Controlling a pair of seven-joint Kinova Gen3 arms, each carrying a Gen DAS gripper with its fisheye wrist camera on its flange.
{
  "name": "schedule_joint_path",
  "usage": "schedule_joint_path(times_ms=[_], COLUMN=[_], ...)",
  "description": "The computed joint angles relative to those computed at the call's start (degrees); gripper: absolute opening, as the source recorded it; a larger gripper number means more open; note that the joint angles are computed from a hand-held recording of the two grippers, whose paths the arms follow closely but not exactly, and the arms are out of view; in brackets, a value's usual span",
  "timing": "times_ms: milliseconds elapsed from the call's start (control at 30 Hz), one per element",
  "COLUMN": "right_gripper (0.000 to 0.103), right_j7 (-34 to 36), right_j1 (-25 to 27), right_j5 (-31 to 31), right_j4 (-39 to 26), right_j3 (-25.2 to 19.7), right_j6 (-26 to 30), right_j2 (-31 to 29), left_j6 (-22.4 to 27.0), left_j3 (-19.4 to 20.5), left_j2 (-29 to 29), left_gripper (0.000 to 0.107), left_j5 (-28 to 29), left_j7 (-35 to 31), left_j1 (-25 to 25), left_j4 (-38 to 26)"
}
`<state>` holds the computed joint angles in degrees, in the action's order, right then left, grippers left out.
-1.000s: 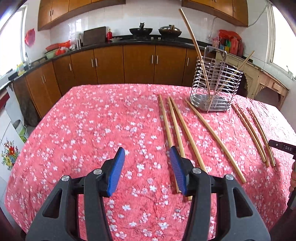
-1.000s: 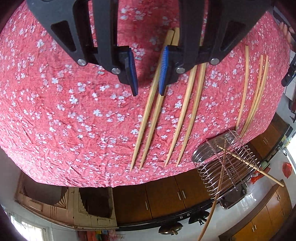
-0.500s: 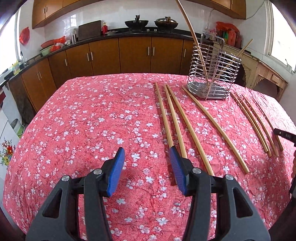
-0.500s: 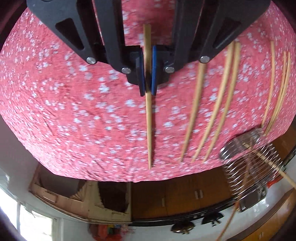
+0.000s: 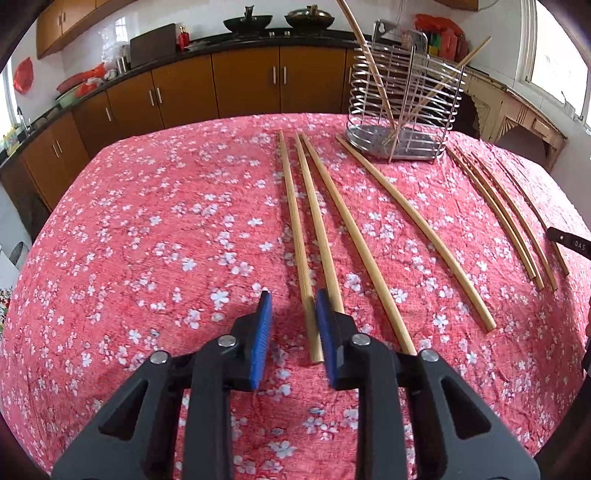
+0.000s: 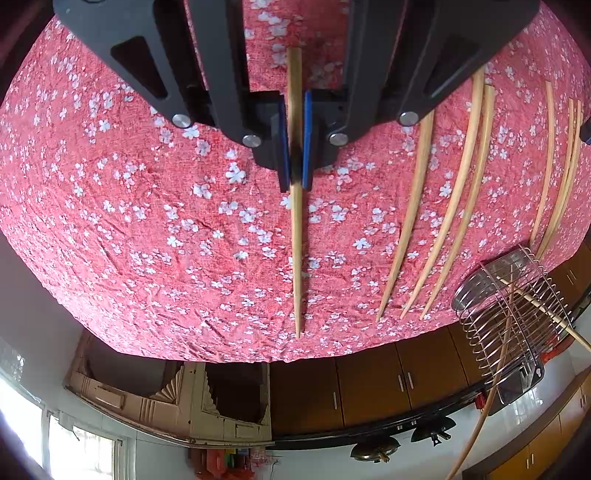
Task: Organize utensils
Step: 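Close the left tool on a loose chopstick while the right tool holds its chopstick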
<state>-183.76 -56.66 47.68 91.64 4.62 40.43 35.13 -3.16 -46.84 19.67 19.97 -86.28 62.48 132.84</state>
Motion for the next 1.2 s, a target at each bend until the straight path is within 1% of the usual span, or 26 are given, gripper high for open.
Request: schedule_joint_path(times_ms=[33, 67, 167, 200, 300, 367, 400, 500, 533, 600, 633, 667, 700, 733, 767, 867, 1000, 1033, 1067, 1100, 1200], right_gripper=[0.008, 0.008, 0.008, 0.008, 0.008, 0.008, 0.008, 0.008, 0.008, 0.01, 0.01, 0.013, 0.016, 0.017, 0.018, 0.018, 0.018, 0.018, 0.018, 0.018, 0.018], right_j7=[0.37, 0.51, 1.62, 2.04, 2.24, 2.39, 2.64, 3.16, 3.24, 2.34, 1.82, 1.19, 0.46, -0.5, -0.98, -2.52, -6.29, -6.95, -7.39, -7.87, -8.76], right_j1=[0.01, -0.07, -0.04, 0.1, 0.79, 1.41, 1.72, 2.17, 2.2, 2.02, 1.67, 1.19, 0.61, -0.19, -0.67, -2.48, -4.0, -4.16, -4.2, -4.42, -3.99], right_j5=[-0.09, -0.08, -0.15, -0.23, -0.58, -0.97, -1.24, -1.5, -1.51, -1.27, -1.11, -0.74, -0.29, 0.3, 0.56, 1.9, 5.2, 5.89, 6.42, 7.06, 8.08], right_j4=[-0.26, -0.26, -0.68, -0.79, -0.64, -0.85, -1.12, -1.25, -0.99, 0.74, 1.32, 2.19, 3.29, 4.16, 4.58, 5.67, 7.16, 7.24, 7.24, 7.22, 7.31], right_j3=[-0.13, -0.19, -0.6, -0.69, -0.39, -0.05, 0.06, 0.38, 0.41, 0.64, 0.84, 1.03, 1.15, 1.36, 1.26, 0.74, 0.3, 0.03, -0.35, -0.66, -1.93], right_j6=[0.36, 0.52, 0.75, 0.65, -0.32, -0.57, -0.52, -0.94, -1.39, -3.53, -4.0, -4.64, -5.3, -5.58, -5.38, -3.53, -2.24, -1.71, -1.15, -0.42, 0.45], right_j2=[0.12, 0.1, 0.27, 0.28, 0.17, 0.28, 0.4, 0.51, 0.36, -0.6, -0.87, -1.29, -1.86, -2.26, -2.49, -2.99, -3.14, -3.08, -3.02, -2.88, -2.98], left_j6=[0.37, 1.1, 3.14, 4.17, 6.13, 6.92, 6.75, 6.47, 5.69, 5.32, 4.9, 4.07, 3.19, 2.06, 1.13, -0.92, -2.81, -3.03, -2.85, -2.82, -2.18], left_j3=[-0.6, -1.92, -4.09, -3.89, -1.97, -2.16, -1.1, -0.14, 1.41, 2.5, 3.7, 4.87, 5.17, 4.65, 4.52, 5.92, 12.82, 14.32, 15.0, 14.88, 12.79], left_j2=[0.26, 0.84, 1.77, 1.87, 2.43, 3.53, 3.72, 4.56, 4.31, 3.5, 2.66, 1.95, 1.52, 1.04, 0.53, -0.69, -3.06, -3.36, -3.34, -3.31, -2.74], left_gripper=[0.023, 0.02, 0.009, 0.008, 0.007, 0.007, 0.007, 0.007, 0.007, 0.008, 0.008, 0.008, 0.008, 0.008, 0.008, 0.009, 0.009, 0.009, 0.009, 0.009, 0.009], left_j5=[0.01, -0.05, -1.85, -2.59, -4.8, -6.22, -7.08, -9.56, -10.54, -12.08, -12.79, -13.56, -14.15, -14.55, -14.44, -12.6, -11.87, -11.73, -11.16, -10.37, -7.2], left_j7=[-0.18, -0.22, 1.38, 2.01, 3.6, 4.91, 5.09, 6.45, 6.52, 7.53, 8.02, 8.52, 8.85, 8.74, 8.34, 5.81, 4.58, 4.23, 3.64, 2.88, 0.35], left_j1=[0.72, 2.1, 3.71, 2.86, -2.1, -4.0, -5.97, -8.52, -10.43, -11.87, -13.08, -14.26, -14.48, -13.64, -13.16, -13.62, -20.69, -22.43, -23.11, -22.93, -20.34], left_j4=[-0.23, -0.67, -1.88, -2.63, -4.85, -6.06, -6.51, -7.5, -7.43, -6.94, -6.3, -5.49, -4.62, -3.31, -2.26, -0.27, 1.55, 1.68, 1.37, 1.37, 0.83])
